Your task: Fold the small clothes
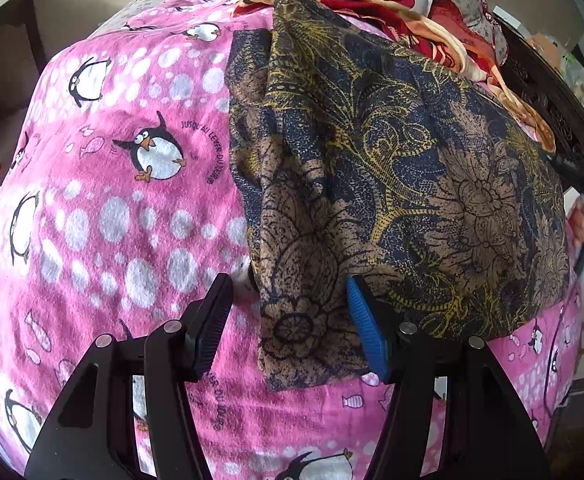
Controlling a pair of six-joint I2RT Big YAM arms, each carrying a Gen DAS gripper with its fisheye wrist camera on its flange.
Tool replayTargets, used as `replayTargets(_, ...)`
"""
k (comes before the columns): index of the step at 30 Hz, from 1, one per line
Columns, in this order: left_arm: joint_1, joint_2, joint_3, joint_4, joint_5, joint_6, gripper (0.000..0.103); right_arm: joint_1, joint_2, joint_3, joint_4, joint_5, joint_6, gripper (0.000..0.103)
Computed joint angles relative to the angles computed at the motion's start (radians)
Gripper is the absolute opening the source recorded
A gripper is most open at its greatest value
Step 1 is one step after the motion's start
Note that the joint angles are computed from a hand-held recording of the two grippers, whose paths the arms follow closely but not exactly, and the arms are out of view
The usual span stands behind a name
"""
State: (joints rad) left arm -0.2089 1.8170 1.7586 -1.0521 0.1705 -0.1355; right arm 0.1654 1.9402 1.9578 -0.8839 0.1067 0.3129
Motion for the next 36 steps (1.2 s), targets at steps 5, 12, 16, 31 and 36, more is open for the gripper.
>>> replayTargets(5, 0.001, -0.059, -0.076, 0.069, -0.002, 0.036, 0.059, 0.015, -0.269, -0.331, 0.12, -0.125, -0.025, 0.065)
replayTargets(12, 0.008, -0.068, -0.112, 0.09, 0.081, 0.02, 0.05, 0.084, -0.425, -0.576, 0.07, -0.108, -0.057, 0.027)
replayTargets(16, 0.009, -0.079, -0.124, 0.076, 0.094, 0.038, 0.011, 0.081, -0.466, -0.632, 0.106, -0.144, -0.021, 0.003)
replayTargets(31, -0.005, -0.148, -0.184, 0.07, -0.016, 0.074, 0.014, 0.076, -0.488, -0.621, 0.011, -0.056, -0.01, 0.046)
replayTargets(36, -0.032, -0.159, -0.174, 0.081, -0.089, 0.096, 0.015, 0.145, -0.447, -0.493, 0.015, -0.049, -0.078, 0.047)
